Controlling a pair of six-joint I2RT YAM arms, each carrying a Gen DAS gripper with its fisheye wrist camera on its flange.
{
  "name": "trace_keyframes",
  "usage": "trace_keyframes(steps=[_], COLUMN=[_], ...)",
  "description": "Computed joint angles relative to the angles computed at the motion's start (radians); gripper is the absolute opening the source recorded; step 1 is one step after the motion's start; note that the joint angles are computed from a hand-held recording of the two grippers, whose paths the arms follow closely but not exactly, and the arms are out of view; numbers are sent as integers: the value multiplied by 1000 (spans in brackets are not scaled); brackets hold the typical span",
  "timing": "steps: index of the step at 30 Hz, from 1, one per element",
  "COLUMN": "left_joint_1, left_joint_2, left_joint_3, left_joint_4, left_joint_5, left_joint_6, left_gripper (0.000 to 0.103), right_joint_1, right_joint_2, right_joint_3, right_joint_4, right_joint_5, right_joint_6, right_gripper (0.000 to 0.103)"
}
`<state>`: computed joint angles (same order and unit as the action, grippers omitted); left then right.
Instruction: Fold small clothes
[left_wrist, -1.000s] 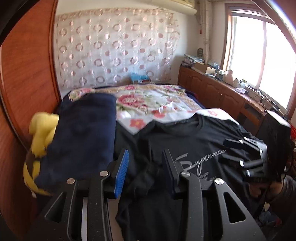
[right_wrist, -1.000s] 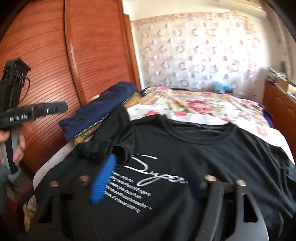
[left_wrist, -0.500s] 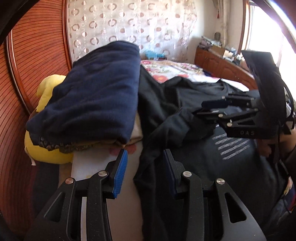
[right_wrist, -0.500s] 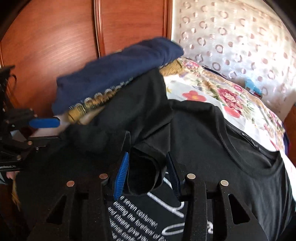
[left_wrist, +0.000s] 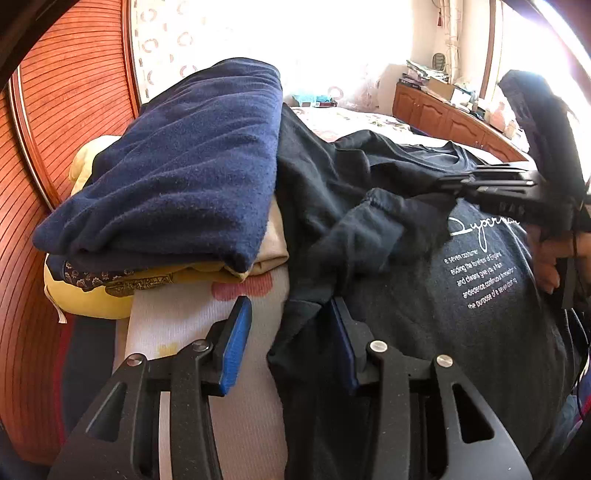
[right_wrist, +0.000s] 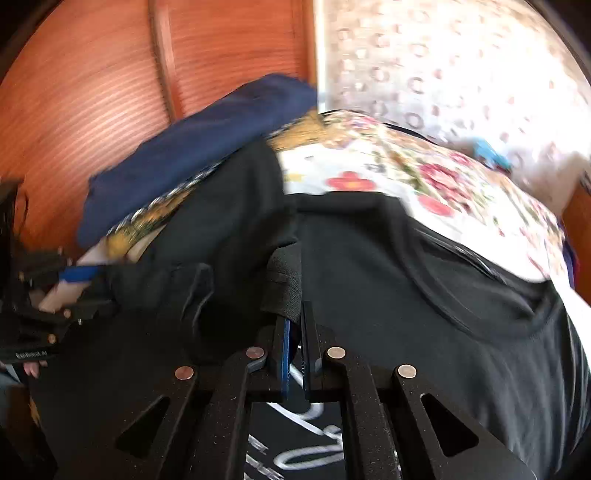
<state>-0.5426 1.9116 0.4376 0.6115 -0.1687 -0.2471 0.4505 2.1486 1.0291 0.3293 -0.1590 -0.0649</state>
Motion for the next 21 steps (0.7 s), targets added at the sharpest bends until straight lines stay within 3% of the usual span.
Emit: trace_keyframes(steps=[4, 10, 12, 13, 14, 21], left_joint_1=[8, 5, 5, 6, 5, 4], left_joint_2=[3, 2, 2, 2, 2, 2], left_joint_3=[-2, 3, 3, 3, 4, 7], left_joint_4=[9, 3, 2, 2, 1, -2], left_joint_5=[13, 7, 7, 9, 8, 7], left_joint_6=[-1, 0, 1, 1, 0, 0], left_gripper=[44, 44, 44, 44, 44, 44], right_joint_1=[-51, -55, -86, -88, -102, -204], right_joint_2=[-18, -41, -75, -87, -100, -198], right_joint_3=[-73, -127, -153, -164, -186, -362], right_joint_4=[75, 105, 101, 110, 127, 153], right_joint_5=[5, -6, -22, -14, -25, -24], right_joint_6=[81, 32, 19, 26, 23, -22], right_gripper=[5, 9, 20, 35, 39, 40])
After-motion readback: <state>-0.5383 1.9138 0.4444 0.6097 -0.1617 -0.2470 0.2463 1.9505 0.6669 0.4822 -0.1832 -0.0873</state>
